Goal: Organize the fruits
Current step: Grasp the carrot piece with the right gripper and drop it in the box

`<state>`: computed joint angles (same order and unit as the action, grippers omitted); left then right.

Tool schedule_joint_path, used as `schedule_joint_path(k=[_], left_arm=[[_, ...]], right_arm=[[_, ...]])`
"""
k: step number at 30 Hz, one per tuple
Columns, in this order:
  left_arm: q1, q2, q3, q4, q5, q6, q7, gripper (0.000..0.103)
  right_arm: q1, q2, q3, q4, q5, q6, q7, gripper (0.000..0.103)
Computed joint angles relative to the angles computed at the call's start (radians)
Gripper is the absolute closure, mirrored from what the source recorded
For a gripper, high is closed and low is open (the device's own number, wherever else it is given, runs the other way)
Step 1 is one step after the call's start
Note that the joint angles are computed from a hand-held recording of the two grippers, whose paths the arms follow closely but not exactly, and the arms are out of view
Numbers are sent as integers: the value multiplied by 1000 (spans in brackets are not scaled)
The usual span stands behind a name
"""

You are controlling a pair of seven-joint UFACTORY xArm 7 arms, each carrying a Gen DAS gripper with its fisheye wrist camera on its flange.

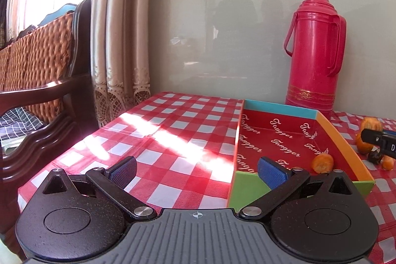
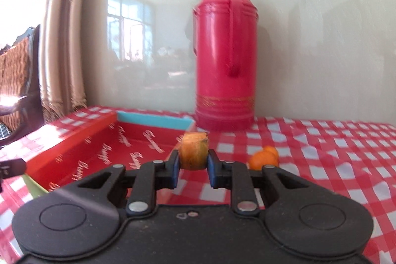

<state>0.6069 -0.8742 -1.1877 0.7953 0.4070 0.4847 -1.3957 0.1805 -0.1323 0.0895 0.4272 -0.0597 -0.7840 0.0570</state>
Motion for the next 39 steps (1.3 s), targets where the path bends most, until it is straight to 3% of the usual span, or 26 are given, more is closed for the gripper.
schedule_joint_path(k=[24, 25, 26, 27, 28, 30, 33, 39], left_arm=[[-12, -30, -1, 0, 3, 77, -51, 0], [-9, -32, -4, 3, 4, 82, -49, 0], [-7, -31, -7, 6, 4, 85, -46, 0], [-6, -29, -9, 8, 2, 87, -42, 0], [-6, -30, -10, 8, 2, 90, -39, 0], [-1, -34, -15, 15, 0, 103, -33, 0], [7, -44, -21, 22, -9, 112, -33, 0], [35, -66, -41, 45, -25, 101, -26, 0]], right_arm=[[66, 16, 32, 2, -92, -24, -40, 87], [66, 17, 29, 5, -105, -19, -34, 85], [81, 20, 14, 7, -111, -14, -42, 64], [69, 26, 42, 2, -75, -33, -75, 26], [57, 40, 60, -9, -48, -93, -88, 10], [77, 51, 8, -24, -97, -196, -31, 6], [56, 55, 25, -34, -54, -252, -48, 6], [27, 40, 2, -39, -47, -257, -6, 6]])
